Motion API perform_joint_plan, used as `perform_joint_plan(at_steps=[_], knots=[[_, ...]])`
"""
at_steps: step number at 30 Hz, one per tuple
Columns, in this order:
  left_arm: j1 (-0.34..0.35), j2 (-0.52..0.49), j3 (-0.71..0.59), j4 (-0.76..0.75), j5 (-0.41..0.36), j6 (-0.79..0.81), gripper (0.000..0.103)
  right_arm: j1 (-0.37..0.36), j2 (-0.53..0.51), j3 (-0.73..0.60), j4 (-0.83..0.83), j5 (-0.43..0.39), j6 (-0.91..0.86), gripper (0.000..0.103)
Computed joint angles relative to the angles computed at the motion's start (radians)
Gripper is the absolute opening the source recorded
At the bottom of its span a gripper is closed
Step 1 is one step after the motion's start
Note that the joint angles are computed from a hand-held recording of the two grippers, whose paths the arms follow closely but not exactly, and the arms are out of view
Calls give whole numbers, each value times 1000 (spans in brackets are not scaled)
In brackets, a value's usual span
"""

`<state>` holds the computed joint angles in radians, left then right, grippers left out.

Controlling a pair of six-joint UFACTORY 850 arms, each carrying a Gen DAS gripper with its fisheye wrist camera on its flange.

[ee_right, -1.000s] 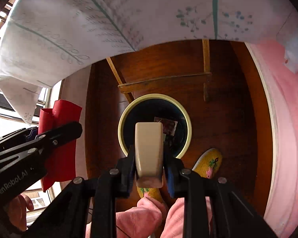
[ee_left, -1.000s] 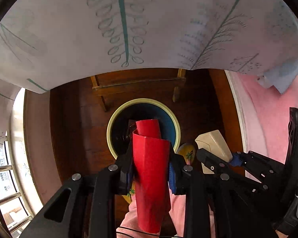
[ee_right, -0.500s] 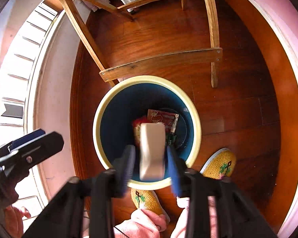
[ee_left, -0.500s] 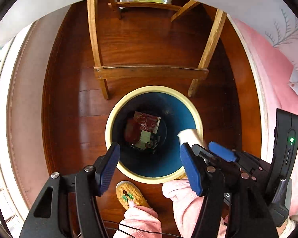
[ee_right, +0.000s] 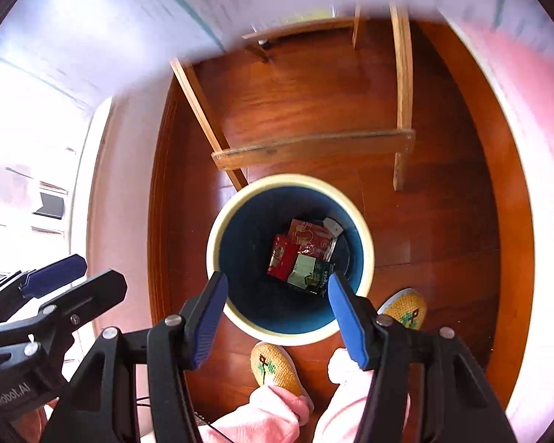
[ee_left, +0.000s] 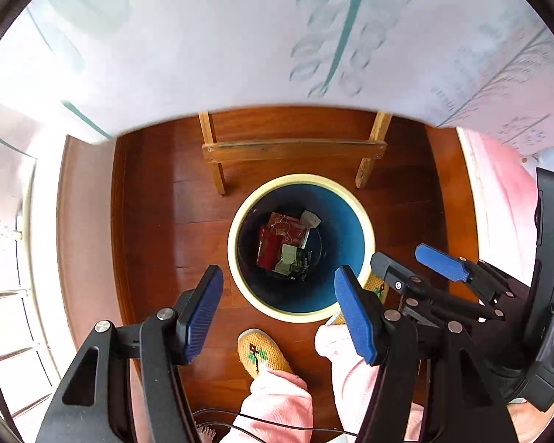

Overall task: Collect trash
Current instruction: 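Raise both tools back toward the table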

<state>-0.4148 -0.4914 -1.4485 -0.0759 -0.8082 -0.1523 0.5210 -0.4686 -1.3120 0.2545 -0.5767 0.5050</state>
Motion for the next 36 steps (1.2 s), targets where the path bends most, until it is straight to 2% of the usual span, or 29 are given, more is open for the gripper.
perform_joint_plan(at_steps=[10,17,28,36], knots=[[13,113,-104,22,-117,78,61,10,140,-64,-116,-138,150,57],[24,154,-192,26,-179,156,61,40,211,-124,-216,-213,275,58],[27,144,-356,-24,-192,234,61,78,249,-227,-363,-290,401,58],[7,110,-490,-67,-197,308,62,80,258,-324,-533,-358,488,58]])
